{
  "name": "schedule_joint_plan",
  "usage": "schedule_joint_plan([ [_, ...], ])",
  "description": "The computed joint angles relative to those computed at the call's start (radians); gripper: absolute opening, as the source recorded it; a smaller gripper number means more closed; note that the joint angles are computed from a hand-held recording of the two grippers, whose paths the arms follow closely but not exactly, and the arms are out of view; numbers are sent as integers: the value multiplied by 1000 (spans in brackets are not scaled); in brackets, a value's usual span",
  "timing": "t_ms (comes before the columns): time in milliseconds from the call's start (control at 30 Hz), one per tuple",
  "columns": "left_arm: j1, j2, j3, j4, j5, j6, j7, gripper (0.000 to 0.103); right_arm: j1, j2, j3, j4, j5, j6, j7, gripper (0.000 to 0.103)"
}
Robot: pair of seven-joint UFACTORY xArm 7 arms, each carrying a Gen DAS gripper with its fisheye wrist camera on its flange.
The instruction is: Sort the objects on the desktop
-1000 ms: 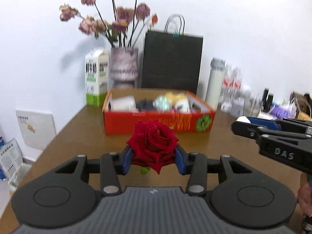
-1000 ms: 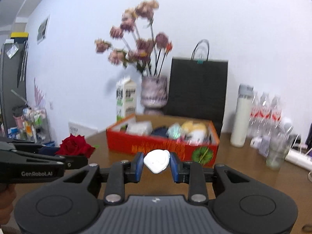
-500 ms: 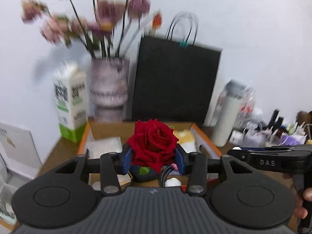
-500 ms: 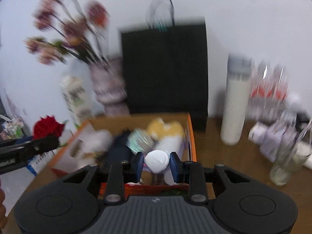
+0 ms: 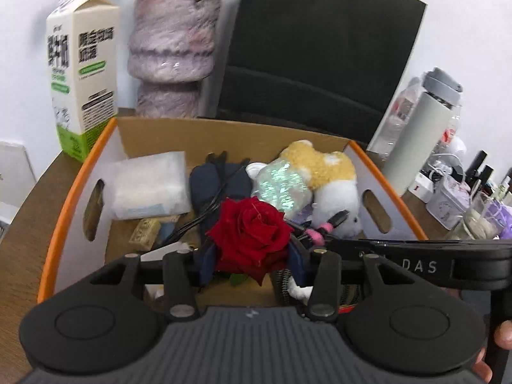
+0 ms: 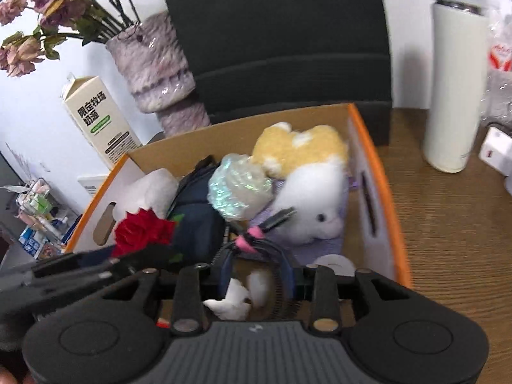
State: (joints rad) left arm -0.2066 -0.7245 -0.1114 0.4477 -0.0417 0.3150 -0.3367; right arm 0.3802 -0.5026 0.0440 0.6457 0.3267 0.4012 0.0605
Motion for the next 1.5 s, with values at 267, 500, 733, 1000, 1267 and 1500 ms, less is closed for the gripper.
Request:
schedule_joint_plan([
  [267,29,-112,34,-18,-7,67,0,82,-53,-87,43,-30,-75,12,86,65],
  [500,81,-305,-36,-51,51,206,-10,103,-87,-249,95,-91,-182,102,129,74],
  [733,58,-567,-116,-158,103,385,-75,103,-86,-460,188,-216,-281,129,224,82],
  [1000,-90,-871,-229,-254,112,636,-167,103,24,-777,291,-398,-317,199,374,83],
  [1267,-304,-1116,-332,-322,60,840,-255,103,218,-1015,350,-514,-310,451,515,86],
  [1500,-430,-1203,-430,-349,47,989,-326,103,316,-1060,424,-529,-334,534,621,88],
])
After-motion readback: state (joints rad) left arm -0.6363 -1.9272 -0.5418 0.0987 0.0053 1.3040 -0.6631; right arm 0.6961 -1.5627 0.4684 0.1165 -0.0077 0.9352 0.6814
